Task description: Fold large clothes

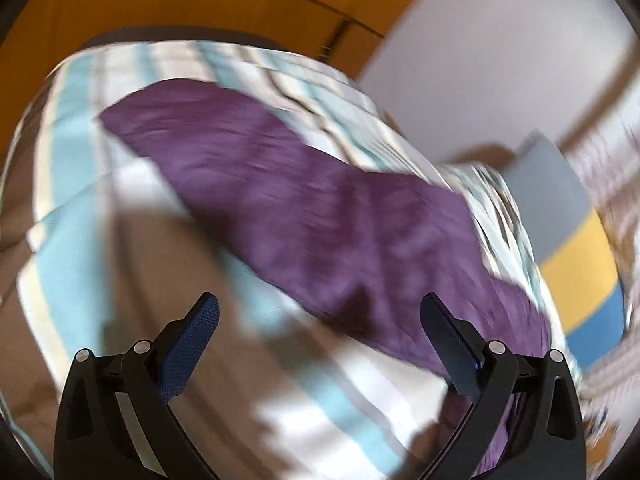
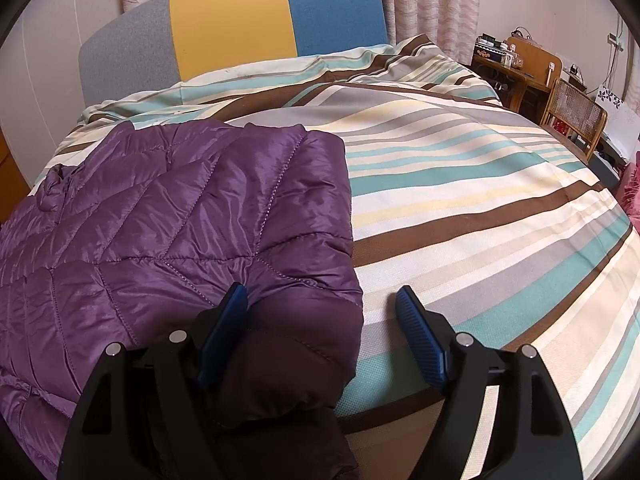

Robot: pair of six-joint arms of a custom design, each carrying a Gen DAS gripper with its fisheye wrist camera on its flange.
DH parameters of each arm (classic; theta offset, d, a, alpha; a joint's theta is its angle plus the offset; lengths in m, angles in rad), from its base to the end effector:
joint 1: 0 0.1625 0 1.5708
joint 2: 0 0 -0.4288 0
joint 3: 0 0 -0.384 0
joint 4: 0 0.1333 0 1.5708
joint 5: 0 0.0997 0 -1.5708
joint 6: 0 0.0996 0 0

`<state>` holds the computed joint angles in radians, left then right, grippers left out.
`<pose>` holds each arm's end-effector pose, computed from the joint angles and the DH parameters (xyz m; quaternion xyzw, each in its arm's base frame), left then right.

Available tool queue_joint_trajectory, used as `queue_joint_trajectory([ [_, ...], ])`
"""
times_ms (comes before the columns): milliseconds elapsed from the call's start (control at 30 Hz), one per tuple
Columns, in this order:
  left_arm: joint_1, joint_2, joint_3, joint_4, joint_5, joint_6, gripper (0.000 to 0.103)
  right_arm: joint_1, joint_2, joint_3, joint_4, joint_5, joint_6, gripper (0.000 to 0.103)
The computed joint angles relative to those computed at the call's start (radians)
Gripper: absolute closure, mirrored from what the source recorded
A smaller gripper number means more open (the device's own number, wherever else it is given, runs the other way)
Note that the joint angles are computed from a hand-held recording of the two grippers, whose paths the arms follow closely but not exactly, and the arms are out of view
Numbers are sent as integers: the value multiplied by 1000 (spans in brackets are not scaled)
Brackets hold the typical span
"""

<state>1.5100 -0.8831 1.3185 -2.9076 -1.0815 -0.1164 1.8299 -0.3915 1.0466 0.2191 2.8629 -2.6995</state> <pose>0.1341 -0.7607 0.3555 -0.1297 0.8701 -0.4403 0.1798 0.2008 -0.6109 0.0072 -0.2732 -0.7286 0.4503 0.4379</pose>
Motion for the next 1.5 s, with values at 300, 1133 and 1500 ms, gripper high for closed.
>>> queue_joint_trajectory([
  [300, 83, 16, -127, 38, -102, -220, 3, 1, 6, -9, 15, 5, 12, 25],
  [1133, -16, 38, -134, -154, -76, 79, 96, 2, 8, -12, 29, 6, 25, 24],
  [1500, -126, 30, 64, -296, -110, 425, 96, 3, 4, -6, 25, -3, 34, 22],
])
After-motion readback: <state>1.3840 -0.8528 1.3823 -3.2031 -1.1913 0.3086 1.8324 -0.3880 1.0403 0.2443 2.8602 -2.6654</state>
